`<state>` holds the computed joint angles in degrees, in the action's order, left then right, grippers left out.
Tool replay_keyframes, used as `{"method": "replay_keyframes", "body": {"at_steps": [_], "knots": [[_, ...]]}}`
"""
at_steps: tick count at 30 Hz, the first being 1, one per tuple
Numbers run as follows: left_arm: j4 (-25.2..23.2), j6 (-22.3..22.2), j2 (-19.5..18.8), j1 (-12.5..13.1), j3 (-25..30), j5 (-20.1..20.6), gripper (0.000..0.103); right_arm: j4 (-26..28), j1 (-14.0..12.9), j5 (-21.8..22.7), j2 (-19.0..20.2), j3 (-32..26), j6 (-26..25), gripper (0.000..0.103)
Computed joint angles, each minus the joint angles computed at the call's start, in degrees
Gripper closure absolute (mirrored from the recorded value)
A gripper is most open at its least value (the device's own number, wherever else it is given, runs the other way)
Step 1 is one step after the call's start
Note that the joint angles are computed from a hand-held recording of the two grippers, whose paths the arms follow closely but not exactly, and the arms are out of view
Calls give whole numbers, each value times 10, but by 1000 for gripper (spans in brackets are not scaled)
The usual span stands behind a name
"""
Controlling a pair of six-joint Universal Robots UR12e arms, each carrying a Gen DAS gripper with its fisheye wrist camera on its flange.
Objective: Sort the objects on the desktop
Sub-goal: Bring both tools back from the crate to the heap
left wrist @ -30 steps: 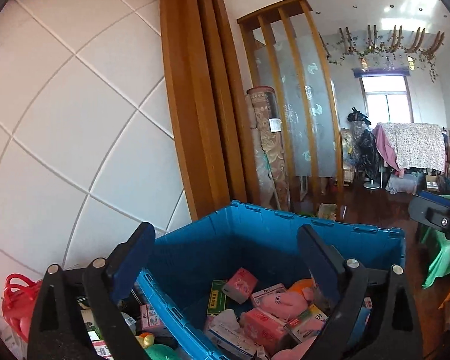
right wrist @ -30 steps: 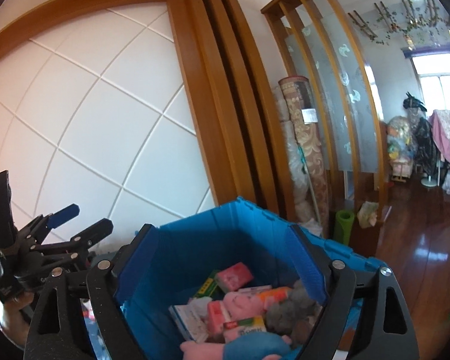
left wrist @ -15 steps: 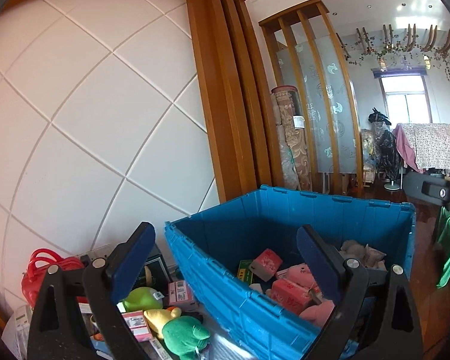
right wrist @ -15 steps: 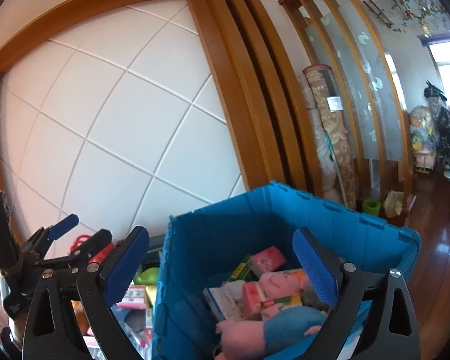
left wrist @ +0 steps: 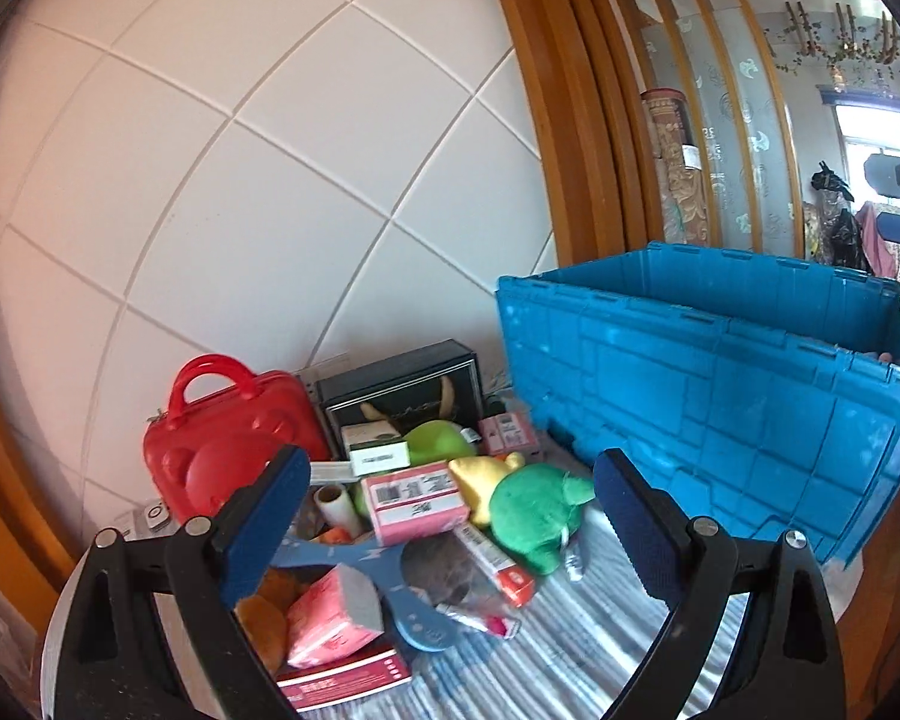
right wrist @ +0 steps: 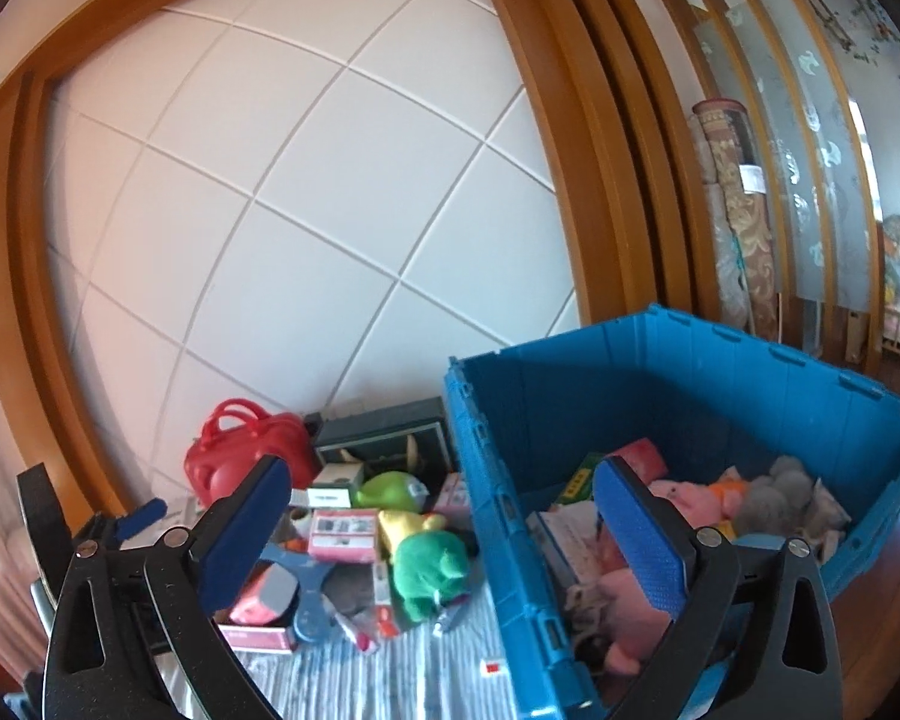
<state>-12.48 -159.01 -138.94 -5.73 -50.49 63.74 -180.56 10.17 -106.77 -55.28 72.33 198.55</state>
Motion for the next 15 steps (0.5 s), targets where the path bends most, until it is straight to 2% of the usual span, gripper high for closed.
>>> {"method": "replay_keyframes", "body": {"at_steps": [7,12,15], "knots": [[-5,40,-3,30,-5,12,6,22,18,0,34,-41,15,1],[-36,80,-12,43,-6,6,6,58,23,21,57,-72,22,1],[-56,98,-18,44,-10,18,6,88,21,46,73,-96,11,1]]}}
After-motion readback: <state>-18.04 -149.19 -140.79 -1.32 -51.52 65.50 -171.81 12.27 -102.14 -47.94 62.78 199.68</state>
